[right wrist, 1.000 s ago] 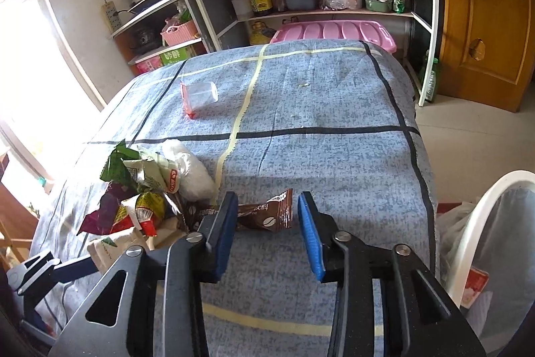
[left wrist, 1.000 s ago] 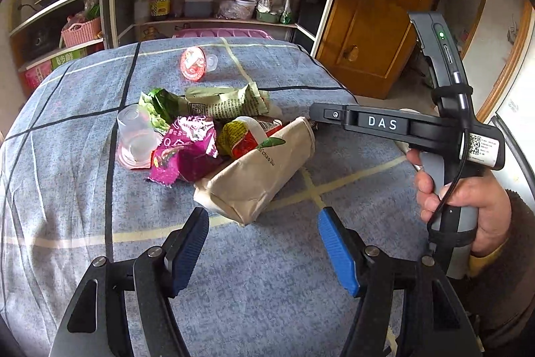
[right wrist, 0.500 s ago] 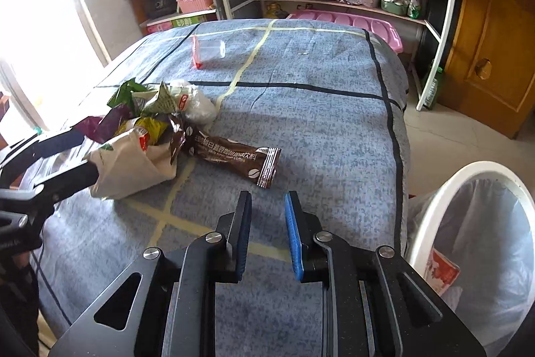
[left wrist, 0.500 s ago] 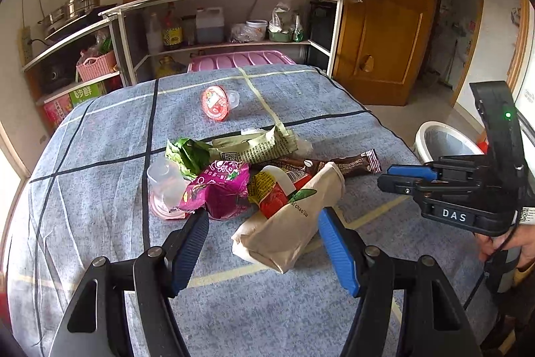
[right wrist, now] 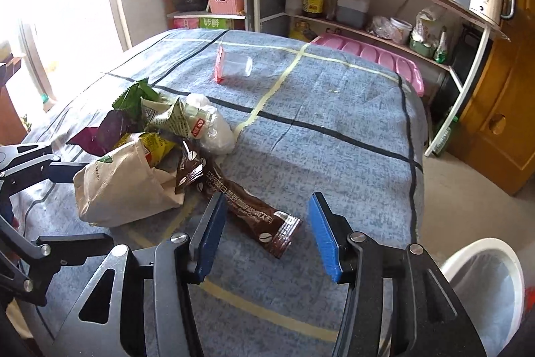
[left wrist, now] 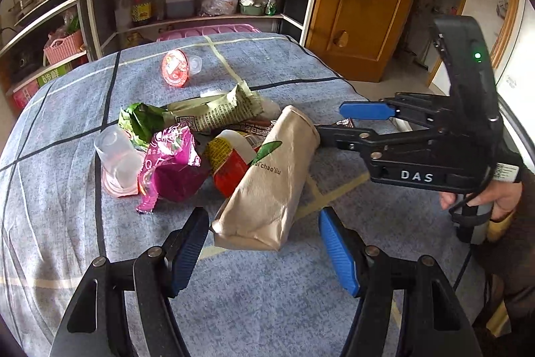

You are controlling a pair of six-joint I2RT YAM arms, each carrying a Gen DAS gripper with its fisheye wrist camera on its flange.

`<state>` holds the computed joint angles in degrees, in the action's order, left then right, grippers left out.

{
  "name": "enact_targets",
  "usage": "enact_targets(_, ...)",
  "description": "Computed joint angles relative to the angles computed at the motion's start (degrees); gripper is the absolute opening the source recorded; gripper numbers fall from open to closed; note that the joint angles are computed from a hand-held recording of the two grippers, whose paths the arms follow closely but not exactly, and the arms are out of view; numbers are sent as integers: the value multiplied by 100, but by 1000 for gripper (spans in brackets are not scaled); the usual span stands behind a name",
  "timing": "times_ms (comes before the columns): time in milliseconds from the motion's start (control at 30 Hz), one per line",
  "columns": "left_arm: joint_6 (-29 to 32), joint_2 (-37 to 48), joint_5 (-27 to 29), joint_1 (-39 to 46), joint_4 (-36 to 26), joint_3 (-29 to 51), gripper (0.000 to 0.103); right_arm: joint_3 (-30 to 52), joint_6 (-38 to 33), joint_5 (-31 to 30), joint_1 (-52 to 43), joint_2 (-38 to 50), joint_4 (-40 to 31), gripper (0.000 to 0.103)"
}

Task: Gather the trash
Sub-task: 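Lift the brown wrapper off the table with the right gripper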

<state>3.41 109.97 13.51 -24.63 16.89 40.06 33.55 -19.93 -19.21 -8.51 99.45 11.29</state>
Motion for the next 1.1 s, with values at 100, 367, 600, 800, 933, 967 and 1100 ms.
enact_targets(100, -2, -117, 79, 18, 25, -112, 68, 112, -256, -233, -34, 106, -266, 52)
enact_targets(367, -14, -99, -323, -211, 45, 22, 68, -204, -308, -39, 15, -51, -9, 35)
enact_targets(600, -99, 160, -323, -347, -106, 261, 68, -463, -346, -262, -275, -336, -90, 26)
enact_targets(800, -201, 168, -364, -453, -55, 236, 56, -740, -154, -374, -495, -635, -186, 26)
enact_targets(933, -428, 212, -199, -464, -41, 244, 54, -993, -27, -569, -682, -908, -171, 26)
enact_targets(967, -469, 216, -282, -501, -27, 236, 52, -1059, -13, -603, -715, -990, -161, 26)
enact_targets(1100, -687, 134, -255, -535, 97, 127, 50, -1306, 145, -705, -906, -1302, -117, 26)
